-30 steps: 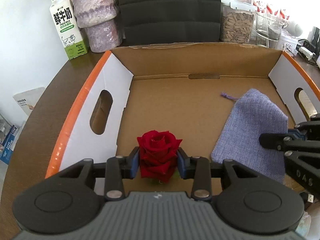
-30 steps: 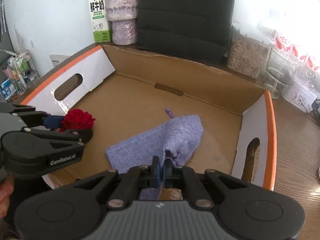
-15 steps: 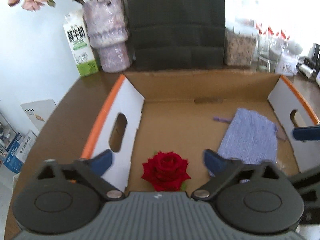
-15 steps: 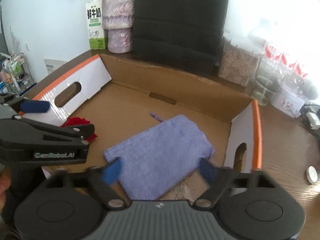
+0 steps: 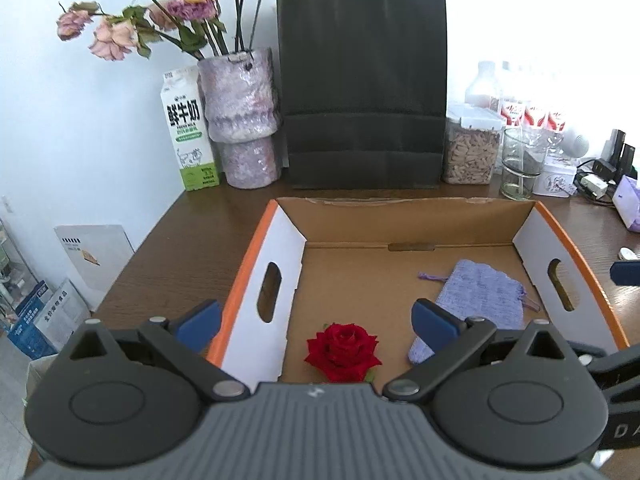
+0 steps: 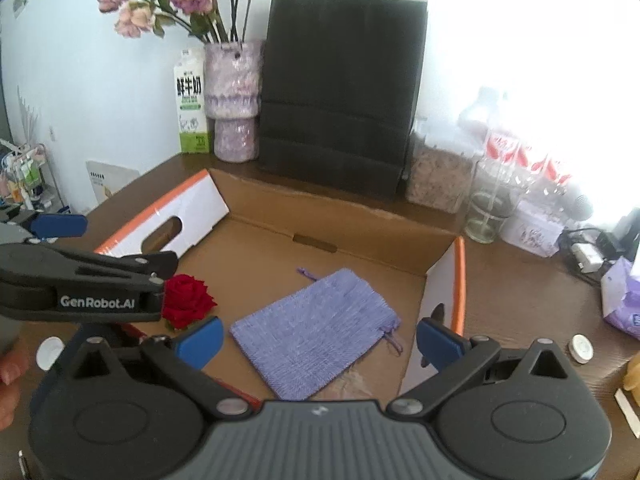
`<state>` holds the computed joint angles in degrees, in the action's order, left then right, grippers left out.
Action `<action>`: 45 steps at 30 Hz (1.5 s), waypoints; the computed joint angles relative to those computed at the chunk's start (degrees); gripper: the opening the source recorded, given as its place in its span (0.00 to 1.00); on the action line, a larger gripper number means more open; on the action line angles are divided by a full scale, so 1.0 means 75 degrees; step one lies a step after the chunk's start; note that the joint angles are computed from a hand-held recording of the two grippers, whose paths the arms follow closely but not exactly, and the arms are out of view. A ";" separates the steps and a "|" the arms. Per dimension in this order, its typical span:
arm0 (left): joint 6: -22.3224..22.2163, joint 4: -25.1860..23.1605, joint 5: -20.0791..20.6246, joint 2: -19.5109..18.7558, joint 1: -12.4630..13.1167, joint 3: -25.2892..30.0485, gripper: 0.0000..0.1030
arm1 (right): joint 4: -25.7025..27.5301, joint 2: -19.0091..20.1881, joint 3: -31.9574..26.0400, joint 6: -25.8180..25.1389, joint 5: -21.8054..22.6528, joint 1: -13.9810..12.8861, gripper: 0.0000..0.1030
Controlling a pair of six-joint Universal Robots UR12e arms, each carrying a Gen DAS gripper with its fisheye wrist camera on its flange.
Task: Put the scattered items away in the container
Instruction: 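Move both tools back over the remaining items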
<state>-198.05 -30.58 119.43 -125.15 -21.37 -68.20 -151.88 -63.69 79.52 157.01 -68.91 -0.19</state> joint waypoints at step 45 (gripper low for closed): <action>-0.0270 0.2769 0.0411 0.2101 -0.0819 -0.4381 1.00 | -0.2486 -0.2463 0.4617 -0.0531 0.1434 -0.0752 1.00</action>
<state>-200.08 -9.81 122.51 -109.39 -27.52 -101.06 -170.52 -82.16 114.15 153.03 -58.15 -5.83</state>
